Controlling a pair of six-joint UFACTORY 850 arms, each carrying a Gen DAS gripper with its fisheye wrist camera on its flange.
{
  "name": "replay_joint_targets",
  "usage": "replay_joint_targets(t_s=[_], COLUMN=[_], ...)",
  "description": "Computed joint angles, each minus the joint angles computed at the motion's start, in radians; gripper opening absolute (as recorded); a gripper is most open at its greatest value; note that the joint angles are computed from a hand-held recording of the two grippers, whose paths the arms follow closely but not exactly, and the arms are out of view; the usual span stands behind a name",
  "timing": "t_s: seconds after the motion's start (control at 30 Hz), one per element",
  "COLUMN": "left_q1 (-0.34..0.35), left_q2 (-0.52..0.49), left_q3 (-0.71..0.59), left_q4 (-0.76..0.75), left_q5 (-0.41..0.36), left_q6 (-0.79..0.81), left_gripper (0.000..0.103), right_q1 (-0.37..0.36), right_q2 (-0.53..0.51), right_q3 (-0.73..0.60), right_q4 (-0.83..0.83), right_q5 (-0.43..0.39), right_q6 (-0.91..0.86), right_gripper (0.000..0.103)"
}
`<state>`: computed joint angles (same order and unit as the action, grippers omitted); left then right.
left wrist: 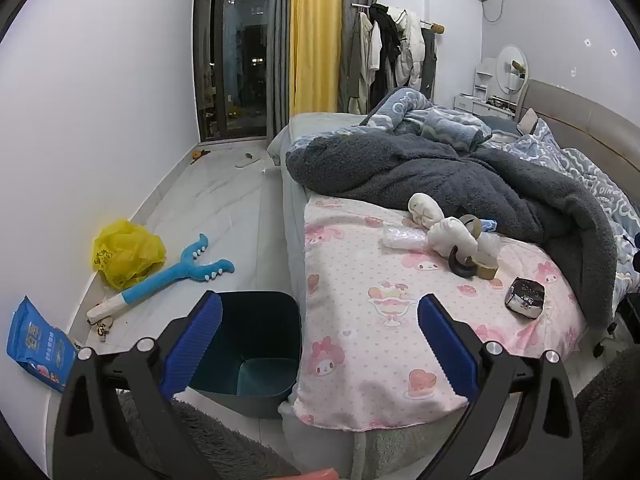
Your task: Collect trash
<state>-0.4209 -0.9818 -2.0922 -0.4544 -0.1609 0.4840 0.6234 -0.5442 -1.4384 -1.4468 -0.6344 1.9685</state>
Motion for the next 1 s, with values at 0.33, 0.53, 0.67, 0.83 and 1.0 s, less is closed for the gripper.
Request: replay_joint_targets(t_s=[0.33, 0.53, 0.67, 0.83, 1.0], left_q1=[0.001, 0.0, 0.001, 0.001, 0.0], left_q2=[0.0, -0.001, 0.001, 0.0, 0.0], left_q3=[0.0, -0.003, 0.0, -0.001, -0.001], left_q4=[-0.015, 0.001, -0.004, 0.003, 0.005], left_q5=[-0.002, -0.004, -0.003, -0.004, -0.003], left_q6=[0.011, -0.002, 0.002, -0.004, -0.005], left_gripper=[0.1, 0.1, 0.1, 0.1, 0.1], right_q1=[0.001, 0.0, 0.0, 0.0, 0.0], right_q2=[0.002, 0.004, 0.001, 0.001, 0.0], right_q3=[0.001, 0.003, 0.0, 0.0, -0.001], right_q4=[0.005, 0.004, 0.007, 0.007, 0.008], right_q5=[0.0, 0.002, 0.001, 0.0, 0.0], right_q6=[-0.005, -0.002, -0.007, -0.007, -0.009], right_gripper=[0.1, 0.1, 0.1, 0.1, 0.1])
